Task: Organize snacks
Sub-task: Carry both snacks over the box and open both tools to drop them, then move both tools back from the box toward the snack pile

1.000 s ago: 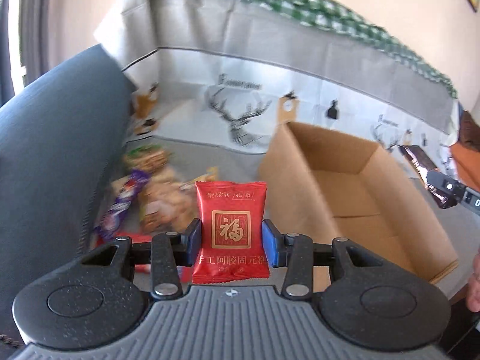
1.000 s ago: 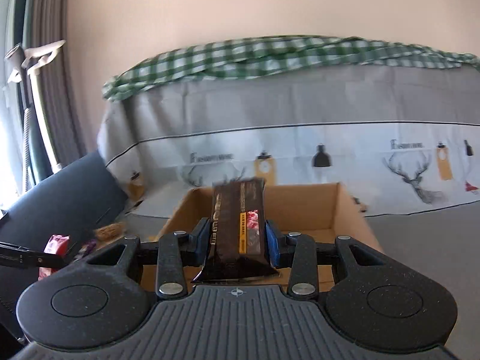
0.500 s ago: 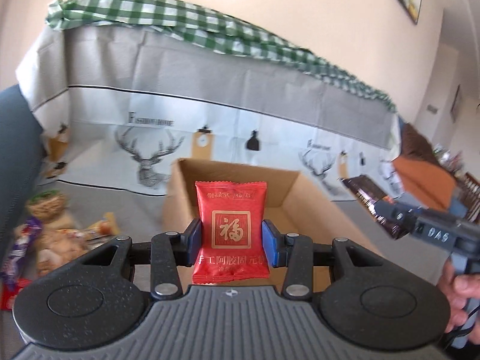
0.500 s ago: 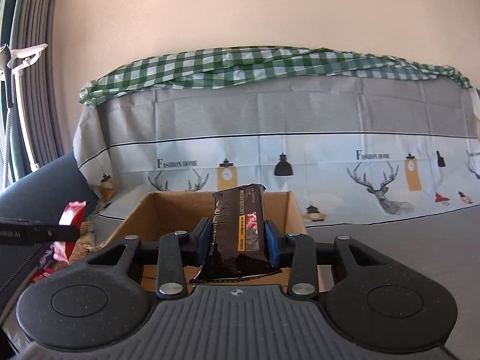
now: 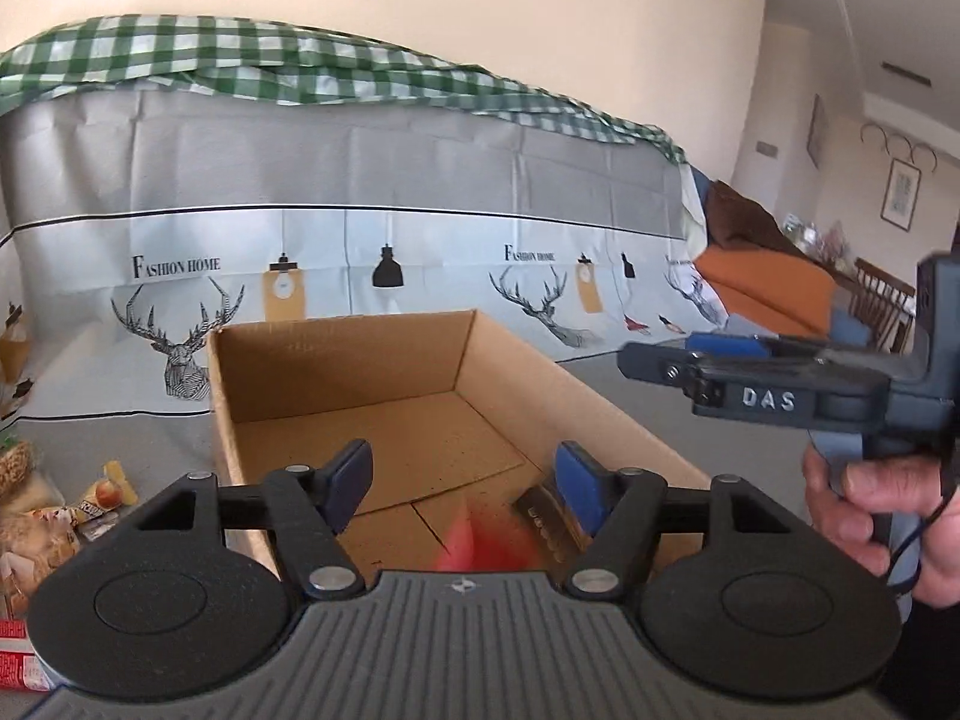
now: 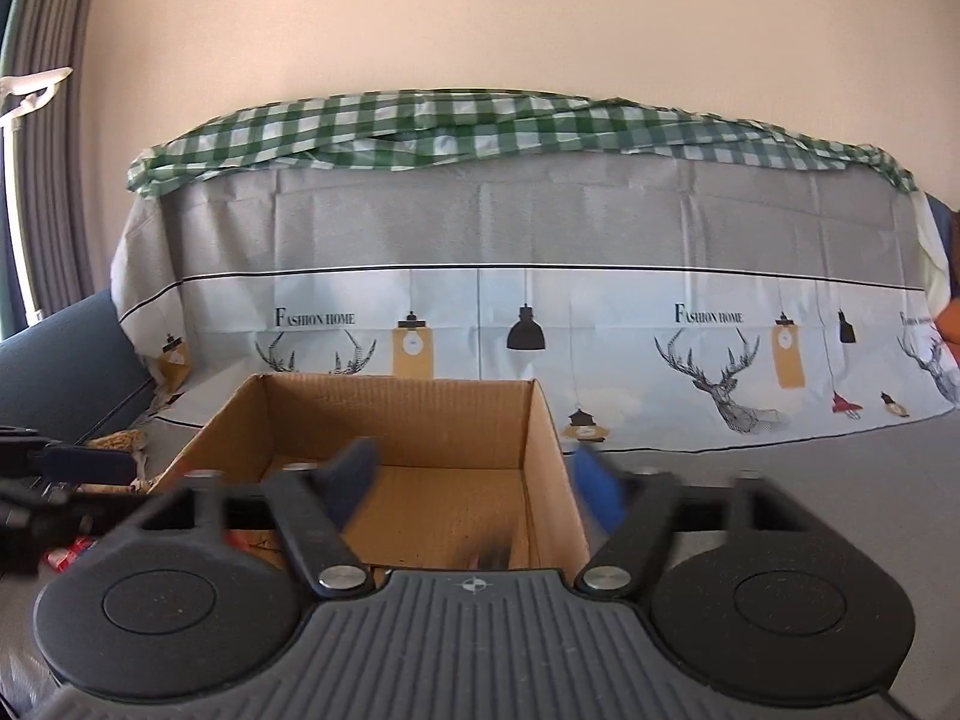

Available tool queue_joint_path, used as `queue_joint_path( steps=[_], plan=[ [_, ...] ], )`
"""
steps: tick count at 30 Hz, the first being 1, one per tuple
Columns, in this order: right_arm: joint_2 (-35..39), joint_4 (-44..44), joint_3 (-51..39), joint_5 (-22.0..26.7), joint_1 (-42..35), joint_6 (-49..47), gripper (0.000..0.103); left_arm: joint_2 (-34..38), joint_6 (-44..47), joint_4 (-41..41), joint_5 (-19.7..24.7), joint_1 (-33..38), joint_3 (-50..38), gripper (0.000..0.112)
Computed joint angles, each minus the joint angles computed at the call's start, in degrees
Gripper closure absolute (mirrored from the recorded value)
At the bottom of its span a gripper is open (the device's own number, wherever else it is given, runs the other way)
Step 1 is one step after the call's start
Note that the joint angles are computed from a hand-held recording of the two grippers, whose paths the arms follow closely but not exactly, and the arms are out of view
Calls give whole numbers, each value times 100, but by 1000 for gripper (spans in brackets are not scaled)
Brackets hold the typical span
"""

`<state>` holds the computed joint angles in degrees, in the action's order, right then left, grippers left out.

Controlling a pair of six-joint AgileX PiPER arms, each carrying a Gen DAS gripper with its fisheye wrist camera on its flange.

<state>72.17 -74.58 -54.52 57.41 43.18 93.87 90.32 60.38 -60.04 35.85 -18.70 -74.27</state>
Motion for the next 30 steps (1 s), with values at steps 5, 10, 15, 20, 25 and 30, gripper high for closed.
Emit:
queue_joint_path(
  steps=[5,10,15,20,25,30],
  plan=[
    [135,54,-105,171,74,-92,26,-58,804,-853,-94,151,327,40],
    [174,4,-146,263,130,-26,26,-127,1446,-1378,-167,193,523,40],
    [203,-118,-93,460,210,250,21,-126,724,-696,-462,116,405,39],
    [318,287,-242,828,-35,495,21,307,-2140,1445,-882,93,-196,38],
    [437,1258,-450,726,-712,125,21,887,-4242,3110,-125,139,-1058,38],
    [636,2167,-651,577,-1307,-825,28,1161,-3905,2874,317,104,-1341,40]
  ],
)
